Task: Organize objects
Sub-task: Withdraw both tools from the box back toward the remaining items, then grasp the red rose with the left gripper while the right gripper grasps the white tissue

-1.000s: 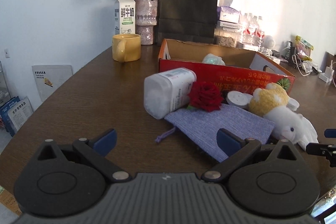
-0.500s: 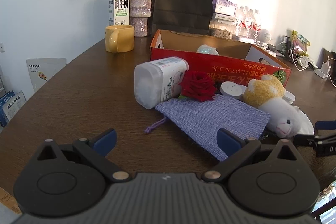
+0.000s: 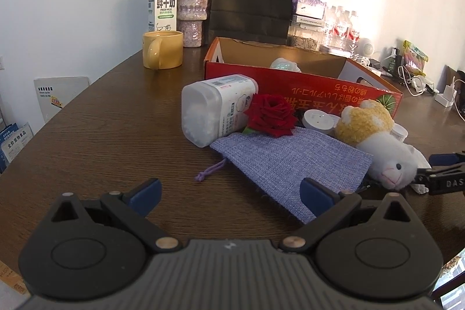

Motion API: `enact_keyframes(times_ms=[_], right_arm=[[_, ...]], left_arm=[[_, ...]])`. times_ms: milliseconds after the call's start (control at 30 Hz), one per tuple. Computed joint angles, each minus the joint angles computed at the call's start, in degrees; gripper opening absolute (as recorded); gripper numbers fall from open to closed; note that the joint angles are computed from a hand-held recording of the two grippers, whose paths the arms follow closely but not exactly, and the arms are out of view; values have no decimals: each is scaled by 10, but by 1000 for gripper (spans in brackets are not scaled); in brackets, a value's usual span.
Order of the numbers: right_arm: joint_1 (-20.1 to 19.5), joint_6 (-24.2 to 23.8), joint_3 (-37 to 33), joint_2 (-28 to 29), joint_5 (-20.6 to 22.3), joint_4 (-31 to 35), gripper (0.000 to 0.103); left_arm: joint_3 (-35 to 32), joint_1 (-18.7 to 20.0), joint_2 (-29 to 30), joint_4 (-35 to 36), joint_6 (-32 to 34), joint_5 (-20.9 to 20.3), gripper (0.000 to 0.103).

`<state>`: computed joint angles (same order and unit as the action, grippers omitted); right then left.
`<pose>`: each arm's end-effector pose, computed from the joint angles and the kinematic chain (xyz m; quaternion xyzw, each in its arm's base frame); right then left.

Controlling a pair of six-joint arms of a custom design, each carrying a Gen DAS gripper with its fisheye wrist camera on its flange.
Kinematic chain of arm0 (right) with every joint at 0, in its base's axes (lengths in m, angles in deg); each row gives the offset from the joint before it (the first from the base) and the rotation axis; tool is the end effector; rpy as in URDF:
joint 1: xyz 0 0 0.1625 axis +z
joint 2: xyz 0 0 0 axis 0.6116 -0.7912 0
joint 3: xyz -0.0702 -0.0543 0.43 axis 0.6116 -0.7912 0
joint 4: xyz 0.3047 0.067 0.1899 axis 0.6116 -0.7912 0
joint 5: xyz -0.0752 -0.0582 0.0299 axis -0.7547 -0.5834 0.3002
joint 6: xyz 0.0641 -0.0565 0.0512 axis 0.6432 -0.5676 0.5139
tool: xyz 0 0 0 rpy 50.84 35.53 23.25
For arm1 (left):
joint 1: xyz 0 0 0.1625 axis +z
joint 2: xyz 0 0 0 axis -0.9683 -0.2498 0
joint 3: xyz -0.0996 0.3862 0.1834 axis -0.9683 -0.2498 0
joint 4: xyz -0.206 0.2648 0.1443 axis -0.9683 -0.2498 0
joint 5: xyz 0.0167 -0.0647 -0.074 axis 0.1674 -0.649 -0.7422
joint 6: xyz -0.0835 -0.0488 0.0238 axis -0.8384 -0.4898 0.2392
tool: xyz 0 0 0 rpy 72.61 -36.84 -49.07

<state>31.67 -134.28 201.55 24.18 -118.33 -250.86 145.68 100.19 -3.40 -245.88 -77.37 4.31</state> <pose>-0.0297 -0.4788 0.1782 0.3748 -0.8524 0.2871 0.2249 -0.1828 -0.3356 -0.0058 0.0509 0.7893 -0.4923 0.3635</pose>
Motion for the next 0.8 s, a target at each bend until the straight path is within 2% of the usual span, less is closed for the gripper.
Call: enact_keyframes(times_ms=[133,267,433,567,800], right_arm=[[3,-2,-8,5,8,9,101],[0,-21,-6,-2,29,27,76],[-4,-32,-2,-5,40,31,73],[-10,-34,2,-6,50,23,72],[-20,-19,4,-16,70,21,72]], left_arm=[[-5,2,3,-9,15,3,103],[-8,5,5,-17,27,5,103],[-15,11,12,-50,68,8,103],[-28,19,24,-108,138,18,103],[-71,42,67,-291,336,22,103]])
